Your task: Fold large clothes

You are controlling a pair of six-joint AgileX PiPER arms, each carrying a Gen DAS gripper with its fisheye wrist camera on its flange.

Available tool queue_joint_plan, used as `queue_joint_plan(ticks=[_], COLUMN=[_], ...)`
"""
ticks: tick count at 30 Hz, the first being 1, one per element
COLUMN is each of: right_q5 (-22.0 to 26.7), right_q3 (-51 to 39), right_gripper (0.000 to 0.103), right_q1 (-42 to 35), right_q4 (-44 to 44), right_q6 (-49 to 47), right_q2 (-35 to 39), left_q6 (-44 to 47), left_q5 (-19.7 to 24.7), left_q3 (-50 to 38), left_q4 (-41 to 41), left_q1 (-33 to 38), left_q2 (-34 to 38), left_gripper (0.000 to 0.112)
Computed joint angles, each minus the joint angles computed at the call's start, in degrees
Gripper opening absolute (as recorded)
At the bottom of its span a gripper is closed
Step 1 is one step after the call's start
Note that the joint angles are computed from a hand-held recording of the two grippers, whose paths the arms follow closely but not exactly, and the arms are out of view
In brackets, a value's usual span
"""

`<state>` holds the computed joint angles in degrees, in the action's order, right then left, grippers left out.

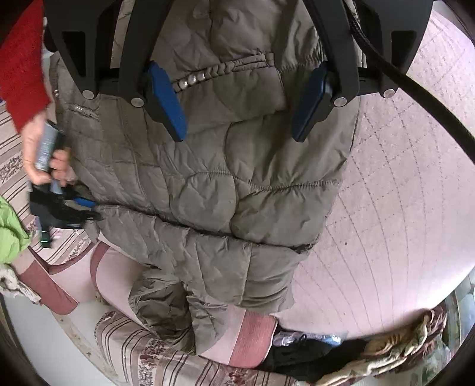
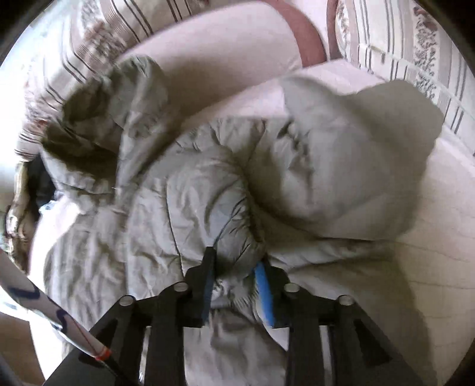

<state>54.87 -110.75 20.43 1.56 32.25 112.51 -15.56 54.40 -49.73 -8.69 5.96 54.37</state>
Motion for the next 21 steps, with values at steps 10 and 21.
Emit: queue_joint_plan(ticks=[10,21], right_q5=[-11.5,-8.7], right_q3=[25.3,8.0], right_gripper=[0.076,0.059], right_q1=[-20.9,-40.2], right_q4=[1.1,21.8], right_q6=[-7.5,-18.1], right_q2=[-16.9,3.6], left_q6=[-12.8,-23.6], left_q5=[-2.6,-9.4], left_q3=[1.5,3.6], left_q4=[11.9,24.0], left_q1=[-9.8,-17.1], left_q2=[2.2,7.9], left_gripper=[0.072,0.080])
